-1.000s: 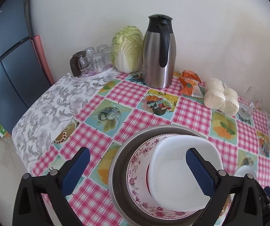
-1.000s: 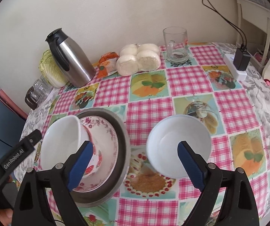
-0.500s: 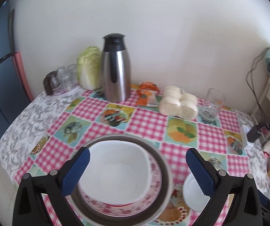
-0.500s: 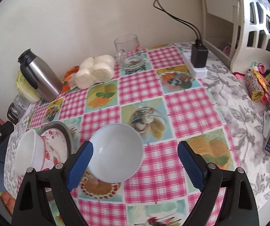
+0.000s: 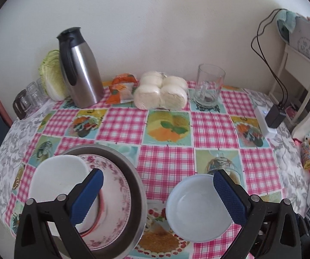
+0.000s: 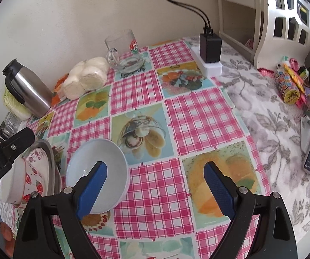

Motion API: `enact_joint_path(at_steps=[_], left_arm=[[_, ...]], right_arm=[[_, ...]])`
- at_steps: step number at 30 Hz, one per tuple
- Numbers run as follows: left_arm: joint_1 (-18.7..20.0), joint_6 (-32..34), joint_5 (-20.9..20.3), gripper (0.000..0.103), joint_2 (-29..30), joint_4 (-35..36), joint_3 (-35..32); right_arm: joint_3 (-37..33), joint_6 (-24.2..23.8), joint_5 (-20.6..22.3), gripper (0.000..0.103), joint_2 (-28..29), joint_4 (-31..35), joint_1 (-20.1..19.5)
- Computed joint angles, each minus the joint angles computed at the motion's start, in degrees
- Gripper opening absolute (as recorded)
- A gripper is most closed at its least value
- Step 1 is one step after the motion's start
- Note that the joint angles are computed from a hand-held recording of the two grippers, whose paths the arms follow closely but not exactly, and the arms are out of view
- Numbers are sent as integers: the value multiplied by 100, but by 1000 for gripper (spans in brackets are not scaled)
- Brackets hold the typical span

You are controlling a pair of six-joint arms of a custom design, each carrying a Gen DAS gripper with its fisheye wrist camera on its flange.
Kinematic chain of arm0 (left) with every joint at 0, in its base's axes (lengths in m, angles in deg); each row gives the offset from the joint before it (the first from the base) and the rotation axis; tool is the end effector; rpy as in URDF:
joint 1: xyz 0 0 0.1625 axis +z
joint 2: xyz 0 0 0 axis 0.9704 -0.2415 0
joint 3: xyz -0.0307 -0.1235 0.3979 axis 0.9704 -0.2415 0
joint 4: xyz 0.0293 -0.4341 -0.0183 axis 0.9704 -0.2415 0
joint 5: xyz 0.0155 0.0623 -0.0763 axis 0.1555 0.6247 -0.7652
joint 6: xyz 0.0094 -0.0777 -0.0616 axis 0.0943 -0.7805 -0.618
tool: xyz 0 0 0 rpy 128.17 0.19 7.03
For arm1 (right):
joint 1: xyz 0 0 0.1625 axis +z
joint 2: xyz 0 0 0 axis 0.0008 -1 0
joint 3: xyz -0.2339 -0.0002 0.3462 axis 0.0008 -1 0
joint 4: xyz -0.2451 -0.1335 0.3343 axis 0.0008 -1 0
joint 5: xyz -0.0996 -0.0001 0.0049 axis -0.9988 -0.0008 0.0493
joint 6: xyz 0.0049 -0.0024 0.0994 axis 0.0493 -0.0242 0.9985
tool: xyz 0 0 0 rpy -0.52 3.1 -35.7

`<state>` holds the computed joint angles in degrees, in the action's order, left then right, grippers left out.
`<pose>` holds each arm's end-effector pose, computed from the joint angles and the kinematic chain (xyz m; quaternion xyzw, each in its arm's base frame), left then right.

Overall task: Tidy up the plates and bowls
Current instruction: 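Move both grippers toward the pale round bowl on the tablecloth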

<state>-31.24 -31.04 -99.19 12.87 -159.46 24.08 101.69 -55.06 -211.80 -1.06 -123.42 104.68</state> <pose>-0.2870 -0.5994 0.2029 0.0402 0.8434 -0.3364 0.4170 0.2381 -0.5958 0.1783 0.0632 -0.9345 0.2448 0.2506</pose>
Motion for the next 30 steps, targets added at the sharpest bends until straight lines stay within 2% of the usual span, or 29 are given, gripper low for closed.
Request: enact_joint_path(at_steps=[8,11,21,27,30], left_arm=[[148,193,-88,102,284,124,-198],[207,190,-125,96,358,241,-268],[374,145,-255,89,458,418,-357],[442,238,-391,79,492,334,-348],[481,305,-496,70,515,264,-346]], right_arm=[[-33,81,43,92,135,202,-179],[-38,65,98,92,148,232,-181],[-65,48,339,91,244,303,-206],[-105,109,341,90,379,396,-273],[-120,135,369,80,428,431,-312]])
